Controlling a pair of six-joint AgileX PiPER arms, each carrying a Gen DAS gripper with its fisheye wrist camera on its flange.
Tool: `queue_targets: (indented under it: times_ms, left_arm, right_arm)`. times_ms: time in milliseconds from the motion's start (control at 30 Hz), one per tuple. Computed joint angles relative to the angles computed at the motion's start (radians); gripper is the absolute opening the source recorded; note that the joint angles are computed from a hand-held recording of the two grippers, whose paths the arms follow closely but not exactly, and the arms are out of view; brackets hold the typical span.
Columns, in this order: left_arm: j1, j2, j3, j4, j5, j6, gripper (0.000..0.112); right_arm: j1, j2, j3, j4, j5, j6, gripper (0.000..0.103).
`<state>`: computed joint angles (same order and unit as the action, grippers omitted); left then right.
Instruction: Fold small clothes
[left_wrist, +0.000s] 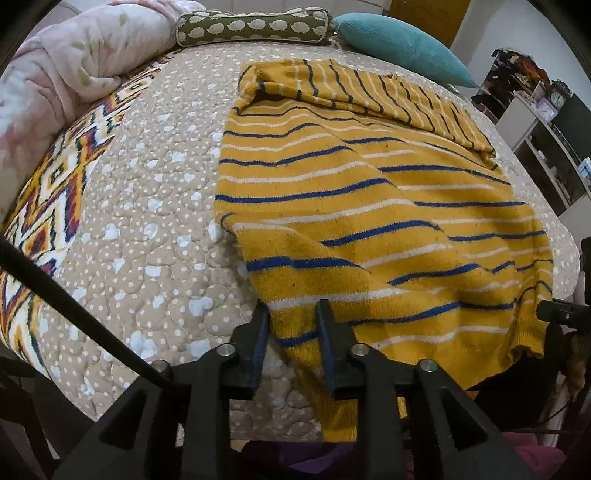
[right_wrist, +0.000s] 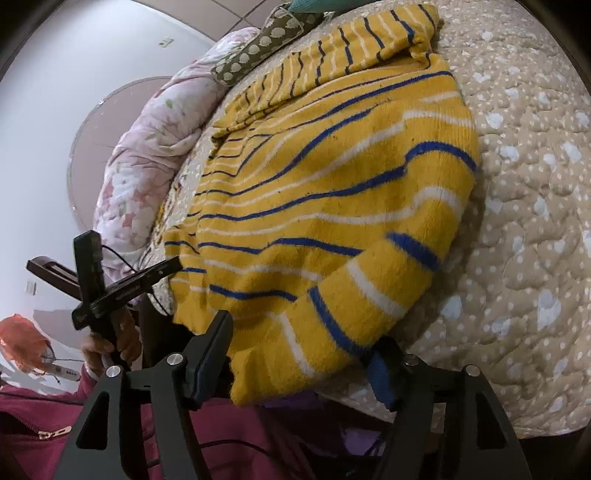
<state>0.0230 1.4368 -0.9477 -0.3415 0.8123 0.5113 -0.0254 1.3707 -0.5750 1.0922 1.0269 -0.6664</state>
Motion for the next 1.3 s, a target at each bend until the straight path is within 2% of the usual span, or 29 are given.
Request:
queue_targets:
  times_ms: [200, 267, 333, 433, 467, 500, 533, 567, 600, 700, 833, 900, 1000, 1100, 1300]
  left_arm:
    - [0.014, 0.003, 0.009, -0.015, 0.006, 0.019, 0.049]
    - [0.018, 0.009, 0.01, -0.041, 0.022, 0.041, 0.062]
    - [0.02, 0.02, 0.012, -0.083, 0.058, 0.093, 0.087]
    - [-0.034, 0.001, 0.048, -0.034, 0.009, 0.084, 0.088]
    - [-0.05, -0.004, 0.053, -0.014, -0.004, 0.074, 0.086]
    - [-0.047, -0.01, 0.053, -0.017, -0.008, 0.075, 0.07]
    - [-0.032, -0.01, 0.042, -0.033, 0.006, 0.085, 0.046]
    - [-0.008, 0.0, 0.019, -0.059, 0.04, 0.103, 0.035]
    - [0.045, 0.029, -0.026, -0.125, 0.115, 0.147, 0.012]
    - [0.127, 0.067, -0.104, -0.219, 0.23, 0.187, 0.009]
    - [0.17, 0.052, -0.165, -0.279, 0.267, 0.211, 0.009]
    - [0.179, 0.059, -0.219, -0.312, 0.268, 0.195, 0.009]
    - [0.17, 0.09, -0.307, -0.328, 0.244, 0.151, 0.009]
    - [0.119, 0.159, -0.428, -0.311, 0.17, 0.069, 0.009]
    - [0.021, 0.376, -0.747, -0.231, 0.164, -0.099, 0.009]
  right_arm:
    - [0.053, -0.018, -0.008, -0.029, -0.05, 0.04, 0.069]
    - [0.057, -0.028, -0.01, -0.057, -0.06, 0.056, 0.06]
    - [0.048, -0.039, 0.003, -0.069, -0.065, 0.041, 0.048]
    - [0.031, -0.042, 0.024, -0.056, -0.063, -0.008, 0.036]
    - [0.027, -0.044, 0.029, -0.055, -0.064, -0.022, 0.033]
    - [0.019, -0.046, 0.033, -0.058, -0.063, -0.034, 0.025]
    - [0.009, -0.051, 0.034, -0.06, -0.057, -0.046, 0.021]
    - [-0.004, -0.055, 0.034, -0.052, -0.044, -0.061, 0.02]
    - [-0.02, -0.06, 0.036, -0.036, -0.028, -0.085, 0.016]
    - [-0.077, -0.084, 0.022, 0.014, 0.031, -0.148, 0.014]
    - [-0.173, -0.093, -0.014, 0.119, 0.107, -0.215, 0.013]
    - [-0.2, -0.085, -0.04, 0.162, 0.116, -0.232, 0.013]
    - [-0.206, -0.067, -0.093, 0.219, 0.076, -0.248, 0.013]
    - [-0.184, 0.005, -0.169, 0.302, 0.002, -0.279, 0.013]
    - [-0.136, 0.209, -0.389, 0.329, -0.117, -0.239, 0.011]
